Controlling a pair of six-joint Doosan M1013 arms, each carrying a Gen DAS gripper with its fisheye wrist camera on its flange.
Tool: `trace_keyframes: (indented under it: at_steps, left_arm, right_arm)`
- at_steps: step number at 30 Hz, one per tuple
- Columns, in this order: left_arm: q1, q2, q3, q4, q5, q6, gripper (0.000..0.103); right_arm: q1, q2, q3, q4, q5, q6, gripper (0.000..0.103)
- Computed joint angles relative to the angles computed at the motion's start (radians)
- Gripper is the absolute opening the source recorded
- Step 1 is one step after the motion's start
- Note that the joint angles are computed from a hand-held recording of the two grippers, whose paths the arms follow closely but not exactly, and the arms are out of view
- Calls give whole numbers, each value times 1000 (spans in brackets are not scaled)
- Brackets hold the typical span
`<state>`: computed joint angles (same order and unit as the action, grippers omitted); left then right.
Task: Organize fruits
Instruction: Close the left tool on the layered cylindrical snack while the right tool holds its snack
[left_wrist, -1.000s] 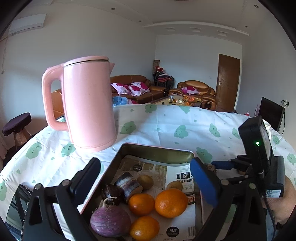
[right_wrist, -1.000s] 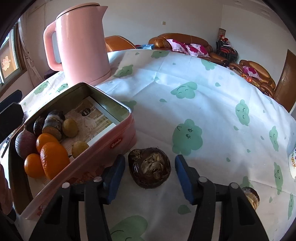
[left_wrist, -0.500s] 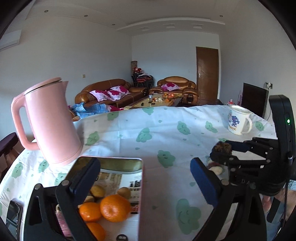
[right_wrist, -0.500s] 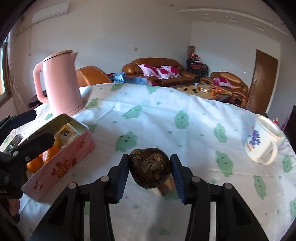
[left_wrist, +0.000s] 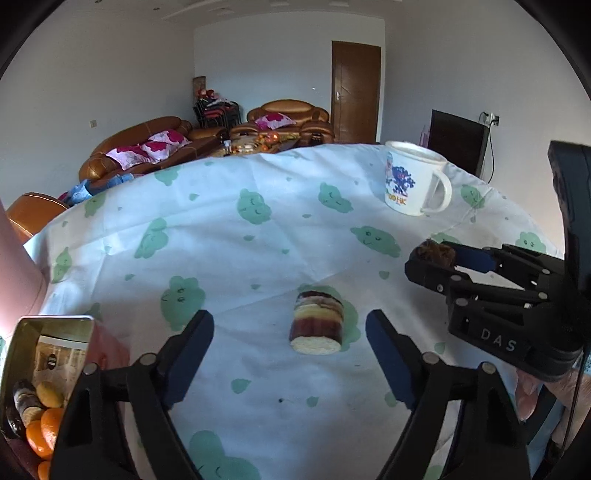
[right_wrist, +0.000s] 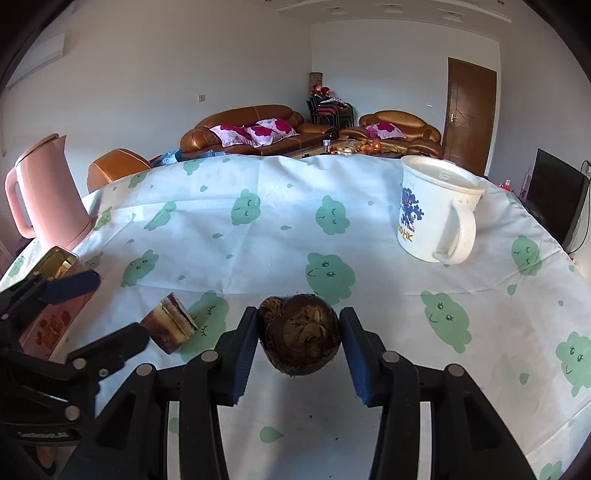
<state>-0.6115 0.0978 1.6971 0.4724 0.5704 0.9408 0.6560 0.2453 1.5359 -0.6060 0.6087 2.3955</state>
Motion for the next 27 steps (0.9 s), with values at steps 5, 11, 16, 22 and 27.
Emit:
trace_keyframes:
  at_steps: [5,11,16,22,27]
  left_arm:
    - [8,32,-32,-120,13,122,66]
    - [18,59,-59,-188,57,186,53]
    - [30,67,-68,-266,70,255,39]
    - [41,56,-54,-299,38,256,39]
    - [37,43,-38,-256,2,216,39]
  right_arm:
    - [-7,4,-5,61,-1,-58,46]
    - [-18,7,-9,127,-1,-105,47]
    - [-16,14,-18,140,15,-126,47]
    - [-15,7,-8,119,-6,-105,47]
    - [-11,0,3,92,-29,-90,47]
